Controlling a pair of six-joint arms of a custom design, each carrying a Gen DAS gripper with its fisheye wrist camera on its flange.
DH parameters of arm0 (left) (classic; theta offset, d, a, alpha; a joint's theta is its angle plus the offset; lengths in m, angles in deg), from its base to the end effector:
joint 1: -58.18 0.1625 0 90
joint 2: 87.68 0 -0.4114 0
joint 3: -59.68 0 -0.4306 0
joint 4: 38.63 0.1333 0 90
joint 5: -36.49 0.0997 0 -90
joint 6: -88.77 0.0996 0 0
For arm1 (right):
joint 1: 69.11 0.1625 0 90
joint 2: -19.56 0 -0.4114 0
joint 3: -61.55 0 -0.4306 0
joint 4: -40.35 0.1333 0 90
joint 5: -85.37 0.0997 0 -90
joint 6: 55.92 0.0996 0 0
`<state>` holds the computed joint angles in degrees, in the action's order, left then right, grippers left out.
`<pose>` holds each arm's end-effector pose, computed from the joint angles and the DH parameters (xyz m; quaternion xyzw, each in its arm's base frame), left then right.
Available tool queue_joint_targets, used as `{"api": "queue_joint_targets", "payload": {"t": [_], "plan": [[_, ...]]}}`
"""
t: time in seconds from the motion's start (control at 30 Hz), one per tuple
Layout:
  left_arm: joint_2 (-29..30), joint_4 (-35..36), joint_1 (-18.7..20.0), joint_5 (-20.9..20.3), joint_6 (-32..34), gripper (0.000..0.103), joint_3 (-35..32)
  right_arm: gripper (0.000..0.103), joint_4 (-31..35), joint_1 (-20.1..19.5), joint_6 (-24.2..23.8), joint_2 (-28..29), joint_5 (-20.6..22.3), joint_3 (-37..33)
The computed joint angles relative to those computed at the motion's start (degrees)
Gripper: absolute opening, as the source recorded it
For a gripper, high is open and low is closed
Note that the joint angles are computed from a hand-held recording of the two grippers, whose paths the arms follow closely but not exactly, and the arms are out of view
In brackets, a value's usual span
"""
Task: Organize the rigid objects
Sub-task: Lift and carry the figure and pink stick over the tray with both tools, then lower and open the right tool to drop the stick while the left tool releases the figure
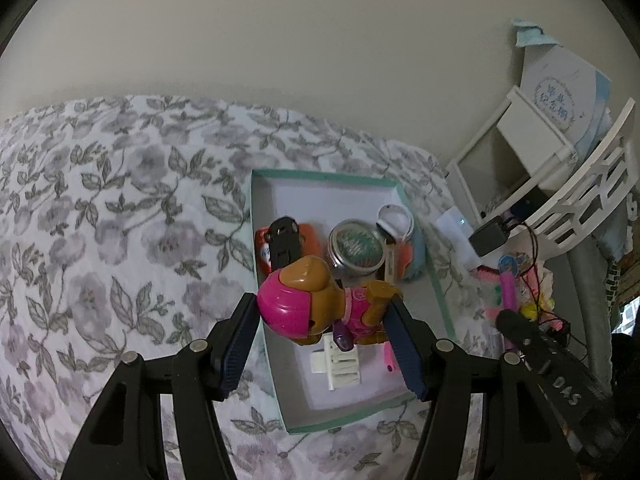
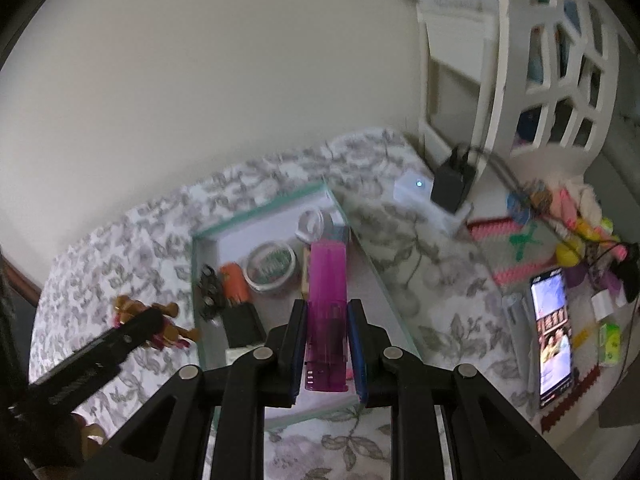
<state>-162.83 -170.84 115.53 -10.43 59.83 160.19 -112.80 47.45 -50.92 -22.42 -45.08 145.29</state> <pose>-0.1601 -0.6231 0.3350 -0.0240 0.9214 -0.3030 0.2422 0.3957 -0.6379 0.1167 0.1094 -0.9178 0.2600 0.2795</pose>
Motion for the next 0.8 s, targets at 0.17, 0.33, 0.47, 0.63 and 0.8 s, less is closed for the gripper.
{"api": "queue_joint_targets", "payload": {"t": [0.17,0.33,0.47,0.63,0.8], "plan": [[1.3,2.09,1.3,-1.06,-1.45,0.065,-0.64,0.021,3.3,-1.48,1.83,1.15,0.41,-0.78],[2.39,3.83,2.57,-3.21,-3.41,0.065,-1.2,0.021,5.95,-2.51,3.44,1.93,0.72,-1.5],[3.18,4.94,3.62,-4.77,-4.98,0.065,-1.54,0.021,7.62,-2.77,3.79,2.72,0.43,-2.14],[3.44,4.02,4.47,-5.63,-5.81,0.065,-1.4,0.021,8.28,-2.83,3.54,3.36,0.56,-2.67],[3.37,2.89,5.33,-6.9,-6.09,0.065,-1.32,0.021,9.19,-2.97,3.9,3.9,0.52,-3.22]]}}
